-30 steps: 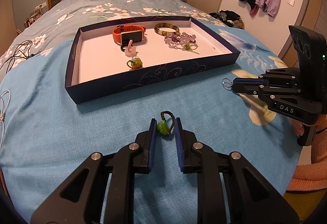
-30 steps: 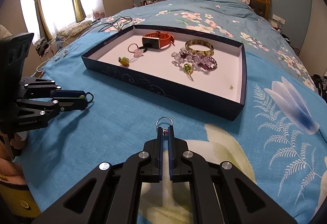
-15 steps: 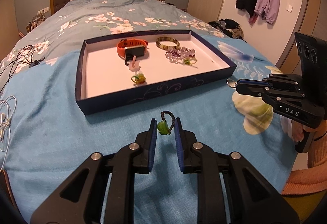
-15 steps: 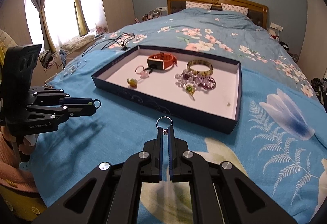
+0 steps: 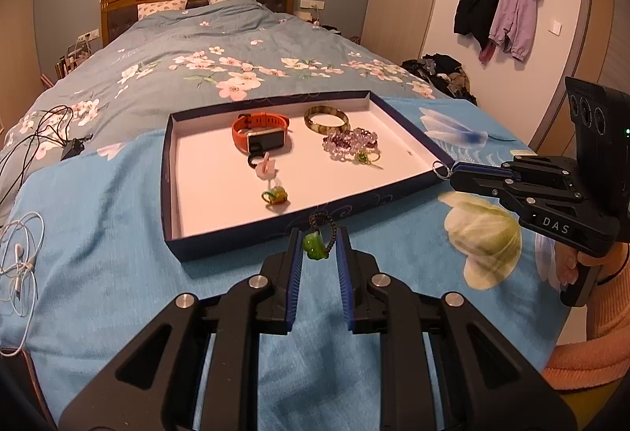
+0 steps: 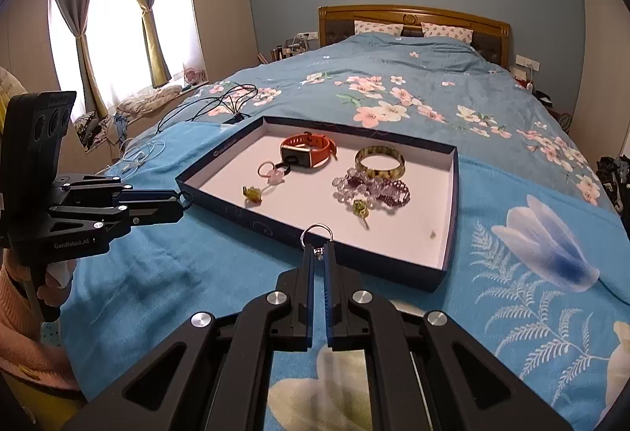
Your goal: Organize jewelry
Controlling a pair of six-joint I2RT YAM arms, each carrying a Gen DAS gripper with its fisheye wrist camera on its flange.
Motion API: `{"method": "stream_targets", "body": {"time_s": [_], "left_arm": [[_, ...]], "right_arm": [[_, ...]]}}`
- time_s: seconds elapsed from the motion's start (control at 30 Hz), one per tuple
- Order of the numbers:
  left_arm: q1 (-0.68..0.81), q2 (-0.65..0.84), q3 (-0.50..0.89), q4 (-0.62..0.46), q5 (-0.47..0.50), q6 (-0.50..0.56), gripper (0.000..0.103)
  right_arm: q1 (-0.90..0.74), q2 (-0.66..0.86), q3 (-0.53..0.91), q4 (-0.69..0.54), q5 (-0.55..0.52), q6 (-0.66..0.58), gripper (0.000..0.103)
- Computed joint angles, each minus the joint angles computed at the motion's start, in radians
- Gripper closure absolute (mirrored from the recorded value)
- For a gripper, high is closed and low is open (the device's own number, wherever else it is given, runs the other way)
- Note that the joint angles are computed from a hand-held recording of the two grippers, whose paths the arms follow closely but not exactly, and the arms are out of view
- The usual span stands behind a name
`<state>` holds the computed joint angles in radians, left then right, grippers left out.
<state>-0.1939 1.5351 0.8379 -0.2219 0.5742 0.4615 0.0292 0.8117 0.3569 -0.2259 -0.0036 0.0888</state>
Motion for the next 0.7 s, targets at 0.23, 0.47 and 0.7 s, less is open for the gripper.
{"method": "stream_targets", "body": {"time_s": [0.23,0.47,0.7], "left_arm": [[-0.008,0.003,0.020,0.006,-0.009,-0.017,0.085],[-0.011,0.007,0.033,0.018,-0.017,-0.030,0.085],[-0.018,0.008,0.043,0.027,-0.025,-0.040,0.085]], "right_arm": [[-0.009,0.012,0.012,0.016,-0.006,-0.006,0.100],[-0.018,0.031,0.024,0.038,-0.012,-0.011,0.100],[-0.025,0.051,0.036,0.051,-0.012,-0.018,0.100]]}}
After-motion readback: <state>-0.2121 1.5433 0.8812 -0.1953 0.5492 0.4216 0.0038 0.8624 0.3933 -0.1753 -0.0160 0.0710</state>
